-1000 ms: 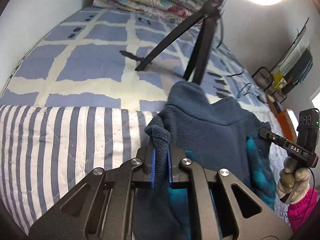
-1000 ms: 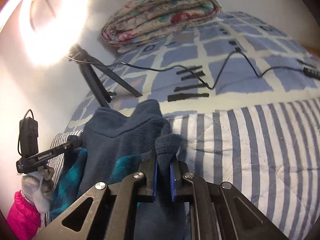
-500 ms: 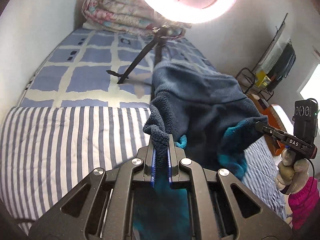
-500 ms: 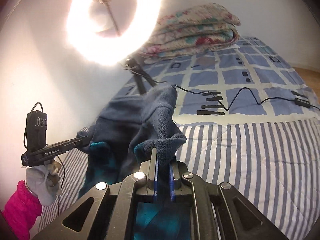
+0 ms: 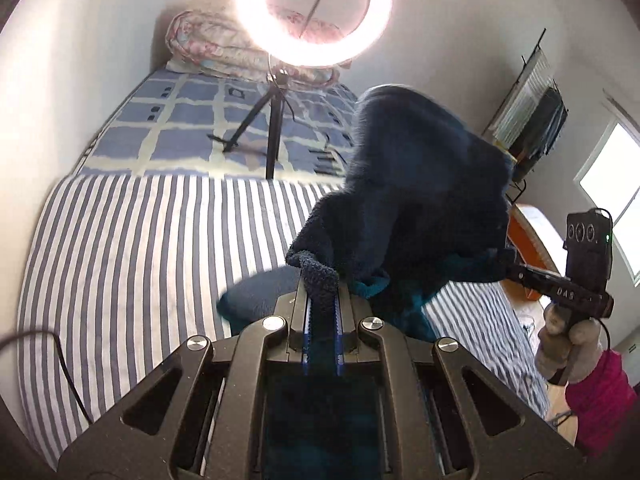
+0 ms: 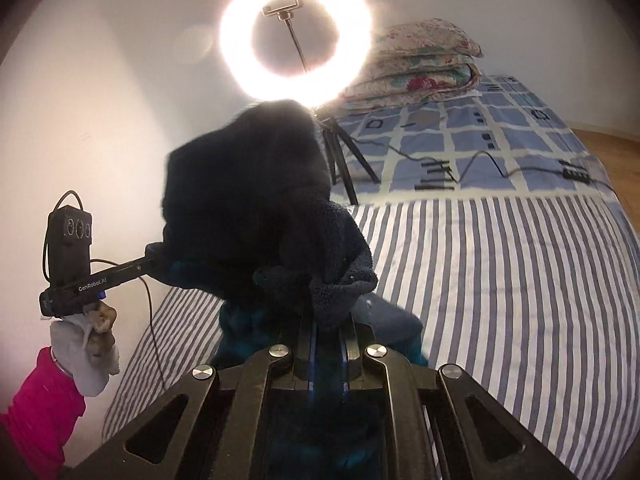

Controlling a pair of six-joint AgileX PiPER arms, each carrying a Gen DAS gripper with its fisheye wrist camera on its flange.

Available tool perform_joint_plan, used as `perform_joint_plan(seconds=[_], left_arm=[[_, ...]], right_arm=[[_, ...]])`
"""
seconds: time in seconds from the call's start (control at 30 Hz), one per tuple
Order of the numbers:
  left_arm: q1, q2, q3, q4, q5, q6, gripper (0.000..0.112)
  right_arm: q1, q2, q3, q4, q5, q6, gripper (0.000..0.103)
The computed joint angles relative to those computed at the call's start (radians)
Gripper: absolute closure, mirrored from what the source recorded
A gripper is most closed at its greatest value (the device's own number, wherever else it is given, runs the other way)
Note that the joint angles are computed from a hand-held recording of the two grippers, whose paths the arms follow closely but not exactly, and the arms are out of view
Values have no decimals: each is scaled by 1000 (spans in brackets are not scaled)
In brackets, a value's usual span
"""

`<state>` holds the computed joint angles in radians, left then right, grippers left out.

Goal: Fold large clothes
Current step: 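Lift the folded edge with both grippers and fold it over toward the hem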

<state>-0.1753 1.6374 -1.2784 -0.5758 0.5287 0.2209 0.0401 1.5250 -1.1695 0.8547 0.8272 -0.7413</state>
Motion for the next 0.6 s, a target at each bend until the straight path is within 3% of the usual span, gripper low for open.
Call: perform_joint_plan(seconds=[0.23,0.37,0.5,0.6], left_arm=[[-77,-191,261,4,-48,-21,106],[-137,-231,372,103,-63,-101,106],[-182,-254,480,185,-110,-189,106],[-193,-285,555,164,-138,-197,106]], right_arm=[[-64,-187,225,-2,42,-59,97],[-70,-277,344,-21,53,-75,97],[-6,-357,463,-103,14,-41,97],[61,-413,526,-175,-37,14,97]])
